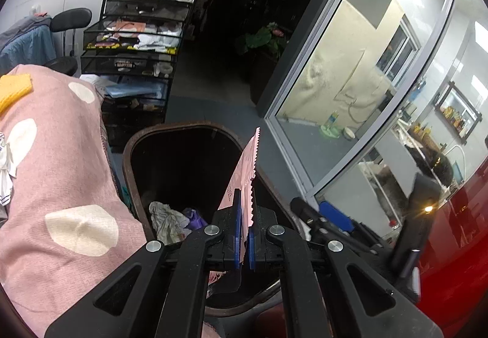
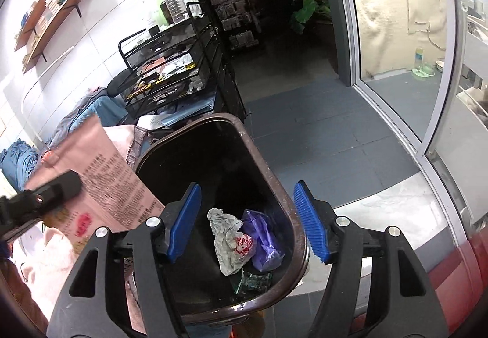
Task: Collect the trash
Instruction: 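Carry both items over the brown bin and open both tools to drop them, then return both open tools to the remaining trash on the bedspread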
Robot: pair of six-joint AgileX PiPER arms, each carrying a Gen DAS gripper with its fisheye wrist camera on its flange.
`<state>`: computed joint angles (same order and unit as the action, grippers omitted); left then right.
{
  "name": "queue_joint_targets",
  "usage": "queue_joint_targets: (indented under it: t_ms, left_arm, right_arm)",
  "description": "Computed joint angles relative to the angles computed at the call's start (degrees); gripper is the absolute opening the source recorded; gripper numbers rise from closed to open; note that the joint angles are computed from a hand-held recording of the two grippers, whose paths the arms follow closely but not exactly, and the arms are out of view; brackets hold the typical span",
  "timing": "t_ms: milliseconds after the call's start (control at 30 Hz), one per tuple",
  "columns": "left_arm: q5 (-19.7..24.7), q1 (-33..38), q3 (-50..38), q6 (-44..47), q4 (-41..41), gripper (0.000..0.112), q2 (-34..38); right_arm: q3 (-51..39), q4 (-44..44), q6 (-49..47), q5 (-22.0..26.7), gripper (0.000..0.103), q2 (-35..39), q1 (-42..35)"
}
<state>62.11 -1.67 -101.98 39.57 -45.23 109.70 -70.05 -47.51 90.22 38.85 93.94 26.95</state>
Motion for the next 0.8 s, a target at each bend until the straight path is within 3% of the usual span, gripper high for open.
queue_joint_targets:
  t_ms: [200,267,300,333,400,433,567,800]
  left_arm:
    - [0.3,-1.4,-1.4,-2.6,4.4,0.005,1.7]
    - [0.9,-1.8,-2.3,-3.5,6.2,0.011,2.4]
    - [0.8,-1.9,-2.3,-3.7,6.7,0.025,2.5]
    - [0.1,-2.0,-2.0,-3.7,7.3,0.050,2.4]
    - [-2.9,-2.1,0.5,-2.8,7.8,0.078,0.8]
    - [-4.2,-2.1,1.7,-2.1,7.9,0.083,0.0]
    - [-4.0,-1.9,1.7,-0.3,8.9,0.092,-1.2]
    - [-9.9,-0.2,9.8,7.0,7.6,0.097,-8.3]
  right_arm:
    - [0.0,-0.1,0.3,0.3,0.066,0.0,0.2]
    - [0.1,0.0,0.5,0.3,0.068,-0.1,0.0]
    - [0.1,0.0,0.4,0.3,0.070,-0.1,-0.1]
    - [0.2,-0.1,0.7,0.5,0.072,-0.3,-0.1]
    - [0.5,-0.5,1.2,0.5,0.076,-0.5,-0.1]
    - [0.7,-0.8,1.4,0.7,0.078,-0.6,-0.1]
    - [0.9,-0.6,1.7,0.9,0.081,-0.6,-0.5]
    - [1.0,-0.7,1.4,0.3,0.083,-0.6,-0.3]
